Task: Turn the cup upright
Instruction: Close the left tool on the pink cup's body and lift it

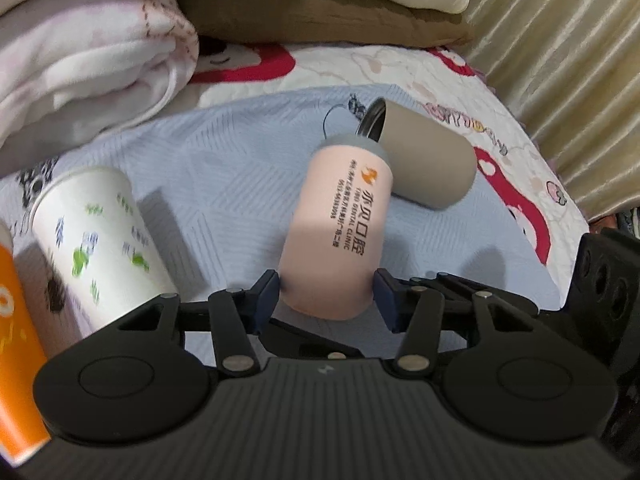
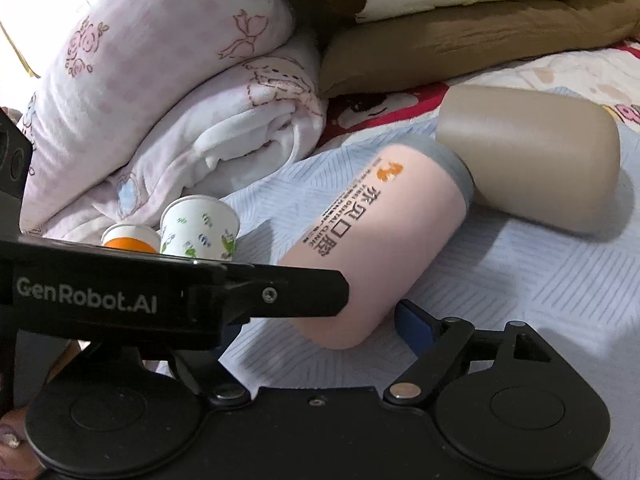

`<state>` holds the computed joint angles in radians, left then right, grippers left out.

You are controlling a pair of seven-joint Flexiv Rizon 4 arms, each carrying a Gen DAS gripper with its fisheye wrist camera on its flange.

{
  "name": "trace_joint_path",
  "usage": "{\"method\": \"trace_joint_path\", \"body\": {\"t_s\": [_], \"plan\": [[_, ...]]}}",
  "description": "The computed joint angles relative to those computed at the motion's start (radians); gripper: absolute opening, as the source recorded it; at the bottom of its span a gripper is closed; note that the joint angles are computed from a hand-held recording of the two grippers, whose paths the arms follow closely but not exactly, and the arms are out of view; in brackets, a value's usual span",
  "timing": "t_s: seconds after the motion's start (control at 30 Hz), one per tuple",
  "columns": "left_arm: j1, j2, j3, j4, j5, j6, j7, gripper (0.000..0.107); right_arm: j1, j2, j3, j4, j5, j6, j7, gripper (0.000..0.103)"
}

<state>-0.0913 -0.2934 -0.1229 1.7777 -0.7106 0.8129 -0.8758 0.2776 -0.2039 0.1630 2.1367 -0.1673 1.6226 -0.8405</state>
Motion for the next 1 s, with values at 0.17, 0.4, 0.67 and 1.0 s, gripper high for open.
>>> {"method": "trace_joint_path", "body": {"t_s": [0.17,0.4,0.67,1.0], "plan": [[0.009,0.044,0.020,0.030,0.007,-0.065,-0.030,0.050,0.015,0.044,0.011,0.049,0.004,0.009,0.007,0.086],[0.020,0.131,0.061,0.106,-0.010,-0.160,-0.054,0.050,-0.030,0.122,0.132,0.075,0.168,-0.048,-0.109,0.085],[0.048,0.188,0.107,0.153,0.009,-0.333,-0.038,0.049,0.065,0.239,0.120,0.085,0.365,-0.204,-0.295,0.085],[0.079,0.225,0.134,0.210,-0.172,-0.349,0.111,0.070,0.115,0.303,0.039,-0.010,0.537,-0.458,-0.474,0.097]]}}
